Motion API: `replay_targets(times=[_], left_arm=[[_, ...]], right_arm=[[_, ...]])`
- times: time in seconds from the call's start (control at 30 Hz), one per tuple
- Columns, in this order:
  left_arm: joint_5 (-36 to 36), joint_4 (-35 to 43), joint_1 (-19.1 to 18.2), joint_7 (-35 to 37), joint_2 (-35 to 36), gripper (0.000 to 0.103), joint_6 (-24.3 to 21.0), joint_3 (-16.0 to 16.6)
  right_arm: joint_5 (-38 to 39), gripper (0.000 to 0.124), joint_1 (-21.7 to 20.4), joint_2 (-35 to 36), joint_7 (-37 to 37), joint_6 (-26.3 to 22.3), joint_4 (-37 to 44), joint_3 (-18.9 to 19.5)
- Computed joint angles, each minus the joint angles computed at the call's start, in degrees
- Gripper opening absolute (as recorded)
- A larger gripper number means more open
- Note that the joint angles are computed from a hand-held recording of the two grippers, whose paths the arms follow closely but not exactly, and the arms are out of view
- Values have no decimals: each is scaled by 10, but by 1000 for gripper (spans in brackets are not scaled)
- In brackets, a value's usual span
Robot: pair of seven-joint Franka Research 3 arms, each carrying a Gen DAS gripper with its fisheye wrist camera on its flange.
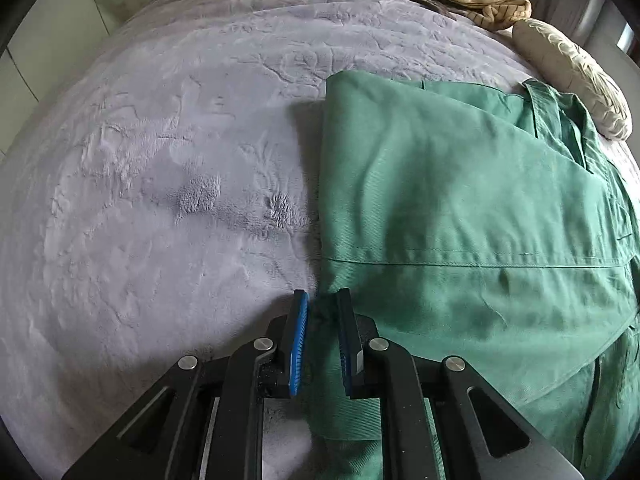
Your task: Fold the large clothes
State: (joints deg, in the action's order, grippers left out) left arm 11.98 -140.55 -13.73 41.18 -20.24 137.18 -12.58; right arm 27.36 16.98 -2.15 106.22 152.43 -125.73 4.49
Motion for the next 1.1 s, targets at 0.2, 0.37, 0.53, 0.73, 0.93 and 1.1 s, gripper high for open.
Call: replay_targets(times=[0.2,0.37,0.53,0.73,0.93,1.1], left_arm=[[38,37,-1,-14,14,16,-58,-19],[35,56,-15,-26,6,16,-87,-25],[-1,65,-40,-27,-3,18,-103,-27],[25,91,-62,-66,5,103,-137,-59],[1,127,-91,-63,43,103,-150,-64],[-24,164,-109,-52,84,103,-148,-66]], right_arm=[[95,16,-35,-82,-27,-49,-84,-32],[102,56,-43,-128,-55,-102,-107,-47],[127,72,-41,-181,-88,-127,-142,-59],[145,80,-46,-204,-103,-155,-162,-66],[157,83,-54,-231,-127,-167,-182,-74],[165,83,-64,-254,-147,-173,-198,-85]])
